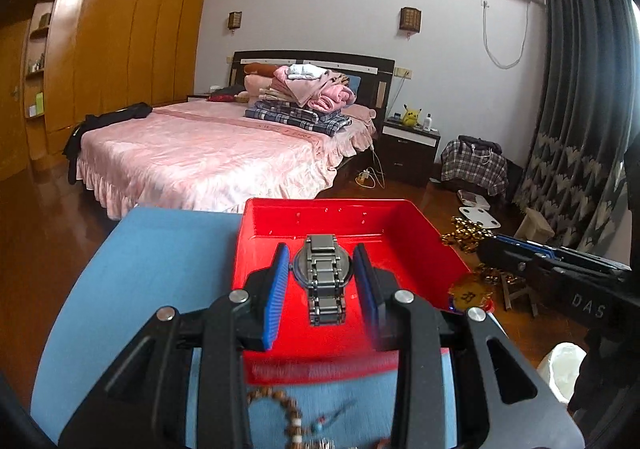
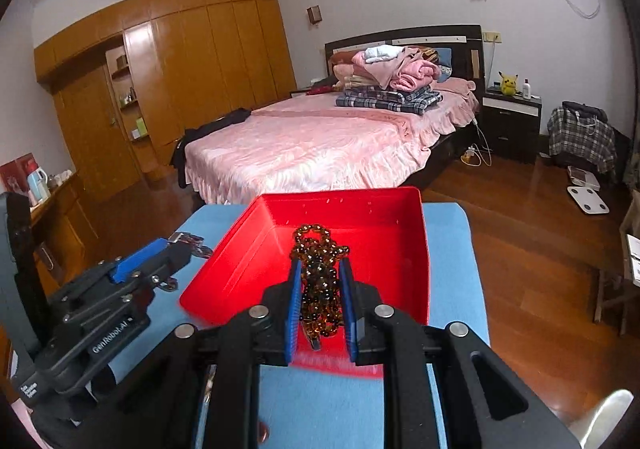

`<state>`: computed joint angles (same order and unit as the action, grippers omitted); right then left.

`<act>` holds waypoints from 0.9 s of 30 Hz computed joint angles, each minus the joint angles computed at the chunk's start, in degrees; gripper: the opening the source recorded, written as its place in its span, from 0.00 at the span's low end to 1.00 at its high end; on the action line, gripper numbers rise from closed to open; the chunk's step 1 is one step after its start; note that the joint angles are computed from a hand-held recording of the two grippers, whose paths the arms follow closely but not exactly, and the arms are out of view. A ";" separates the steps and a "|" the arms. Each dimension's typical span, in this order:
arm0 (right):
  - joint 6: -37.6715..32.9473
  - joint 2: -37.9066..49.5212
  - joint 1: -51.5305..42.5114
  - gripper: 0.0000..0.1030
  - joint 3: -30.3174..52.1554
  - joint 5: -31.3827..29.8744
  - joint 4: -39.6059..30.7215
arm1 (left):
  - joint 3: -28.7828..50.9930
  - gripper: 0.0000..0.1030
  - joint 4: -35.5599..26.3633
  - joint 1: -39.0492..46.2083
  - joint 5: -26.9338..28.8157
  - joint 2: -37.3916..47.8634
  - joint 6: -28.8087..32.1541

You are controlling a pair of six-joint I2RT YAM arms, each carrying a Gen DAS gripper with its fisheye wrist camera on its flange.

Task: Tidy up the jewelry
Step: 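Carry the watch and necklace into the red tin and open both tools, then withdraw both open tools from the red tin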

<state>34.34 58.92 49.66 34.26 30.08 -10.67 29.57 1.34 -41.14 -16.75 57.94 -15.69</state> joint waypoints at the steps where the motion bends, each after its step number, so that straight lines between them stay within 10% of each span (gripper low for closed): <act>1: -0.45 0.62 -0.78 0.17 -0.20 -0.54 0.98 | 0.59 0.30 0.70 1.00 1.28 1.68 0.22; 9: -2.95 9.74 -7.76 0.23 0.34 -6.54 6.58 | 4.50 0.32 2.62 5.74 7.24 13.46 1.69; 11: -2.57 9.94 -7.47 0.33 0.09 -5.91 6.75 | 3.18 0.48 3.73 6.43 7.34 12.40 2.27; 27: 17.98 -0.50 18.15 0.69 -3.96 19.56 -9.57 | -6.61 0.79 -14.81 0.55 -1.26 -18.55 0.11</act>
